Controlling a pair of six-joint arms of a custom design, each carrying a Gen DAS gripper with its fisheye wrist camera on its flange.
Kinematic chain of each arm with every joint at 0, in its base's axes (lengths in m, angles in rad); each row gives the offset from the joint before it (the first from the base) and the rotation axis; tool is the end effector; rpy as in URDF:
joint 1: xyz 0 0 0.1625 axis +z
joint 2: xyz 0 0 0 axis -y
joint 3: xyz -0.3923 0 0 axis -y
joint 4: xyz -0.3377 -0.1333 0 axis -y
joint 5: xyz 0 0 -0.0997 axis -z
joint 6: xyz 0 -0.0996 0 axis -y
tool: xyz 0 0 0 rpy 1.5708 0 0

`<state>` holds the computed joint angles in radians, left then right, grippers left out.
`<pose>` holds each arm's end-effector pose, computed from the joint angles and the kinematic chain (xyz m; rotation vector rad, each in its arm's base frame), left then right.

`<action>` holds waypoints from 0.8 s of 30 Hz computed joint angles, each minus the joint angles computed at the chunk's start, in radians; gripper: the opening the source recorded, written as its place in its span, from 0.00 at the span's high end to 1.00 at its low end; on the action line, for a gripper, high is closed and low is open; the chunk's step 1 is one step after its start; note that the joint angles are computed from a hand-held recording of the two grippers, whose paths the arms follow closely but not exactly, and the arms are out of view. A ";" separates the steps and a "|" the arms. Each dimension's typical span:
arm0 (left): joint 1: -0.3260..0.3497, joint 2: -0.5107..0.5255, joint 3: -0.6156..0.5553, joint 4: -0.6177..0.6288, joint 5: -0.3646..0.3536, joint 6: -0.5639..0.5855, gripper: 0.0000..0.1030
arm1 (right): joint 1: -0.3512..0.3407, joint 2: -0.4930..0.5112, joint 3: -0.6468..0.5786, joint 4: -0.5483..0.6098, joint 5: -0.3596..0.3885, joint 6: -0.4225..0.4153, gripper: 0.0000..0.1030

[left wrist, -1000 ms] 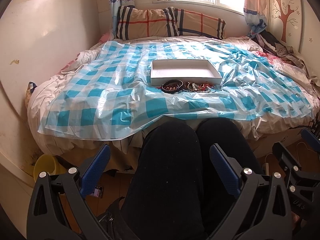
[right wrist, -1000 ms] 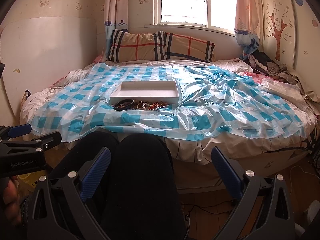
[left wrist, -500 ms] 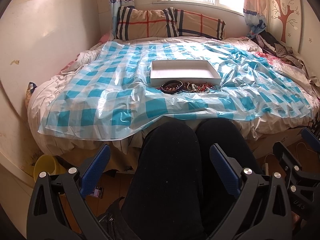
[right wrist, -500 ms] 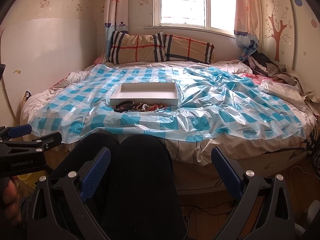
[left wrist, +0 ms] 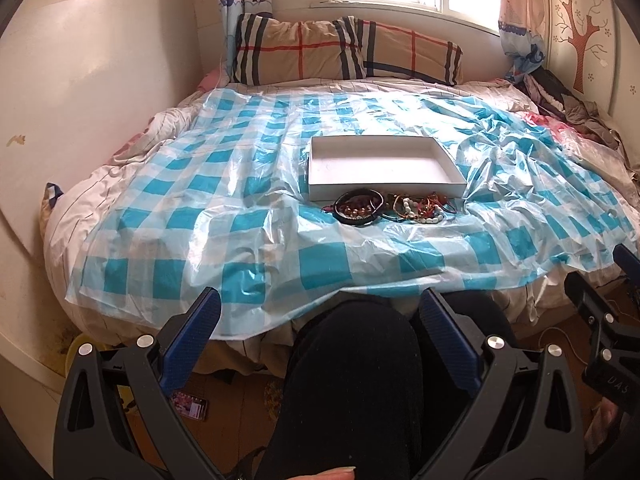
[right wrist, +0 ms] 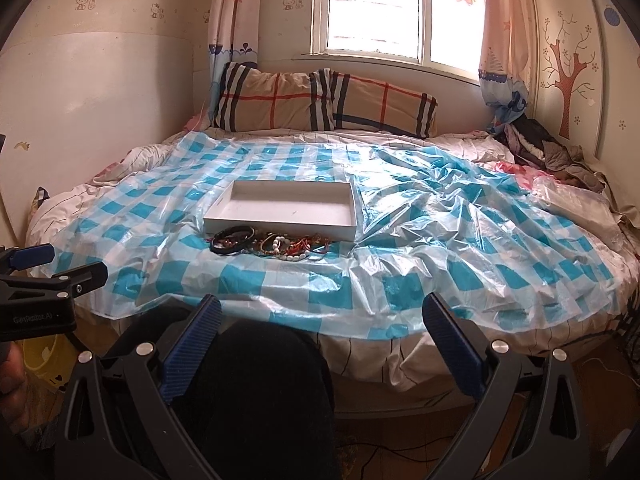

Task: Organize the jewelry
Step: 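Grasp the black braided bracelet with the left tool while the right tool grasps the red cord pendant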

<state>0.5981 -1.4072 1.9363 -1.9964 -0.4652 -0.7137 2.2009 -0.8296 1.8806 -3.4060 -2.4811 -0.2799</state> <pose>-0.2467 -0.4371 0.3244 0.3488 2.1415 -0.9245 0.3661 -0.4092 0.1859 0.5566 -2.1325 1.0638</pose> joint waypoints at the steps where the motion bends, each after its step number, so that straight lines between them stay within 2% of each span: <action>1: 0.025 0.021 -0.019 -0.040 -0.013 0.043 0.07 | -0.012 0.008 -0.021 0.013 0.005 -0.009 0.06; 3: 0.071 0.060 -0.059 -0.108 -0.041 0.117 0.07 | -0.037 0.022 -0.059 0.034 0.013 -0.027 0.06; 10: 0.200 0.210 -0.192 -0.298 -0.069 0.326 0.07 | -0.121 0.086 -0.183 0.124 0.068 -0.057 0.06; 13: 0.249 0.278 -0.250 -0.398 -0.107 0.436 0.08 | -0.155 0.116 -0.236 0.170 0.104 -0.055 0.06; 15: 0.282 0.326 -0.293 -0.460 -0.149 0.509 0.13 | -0.176 0.143 -0.277 0.195 0.122 -0.063 0.06; 21: 0.357 0.446 -0.430 -0.464 -0.227 0.599 0.35 | -0.223 0.202 -0.385 0.264 0.188 -0.094 0.06; 22: 0.364 0.463 -0.445 -0.469 -0.228 0.614 0.36 | -0.231 0.208 -0.401 0.278 0.197 -0.097 0.07; 23: 0.372 0.480 -0.465 -0.467 -0.233 0.628 0.40 | -0.238 0.213 -0.415 0.292 0.208 -0.101 0.08; 24: 0.381 0.491 -0.479 -0.468 -0.249 0.641 0.44 | -0.246 0.216 -0.429 0.313 0.217 -0.100 0.18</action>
<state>0.9793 -0.9158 1.4574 -2.4643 -0.7139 -0.0731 1.9552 -0.6131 1.4516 -3.0927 -2.2637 -0.3795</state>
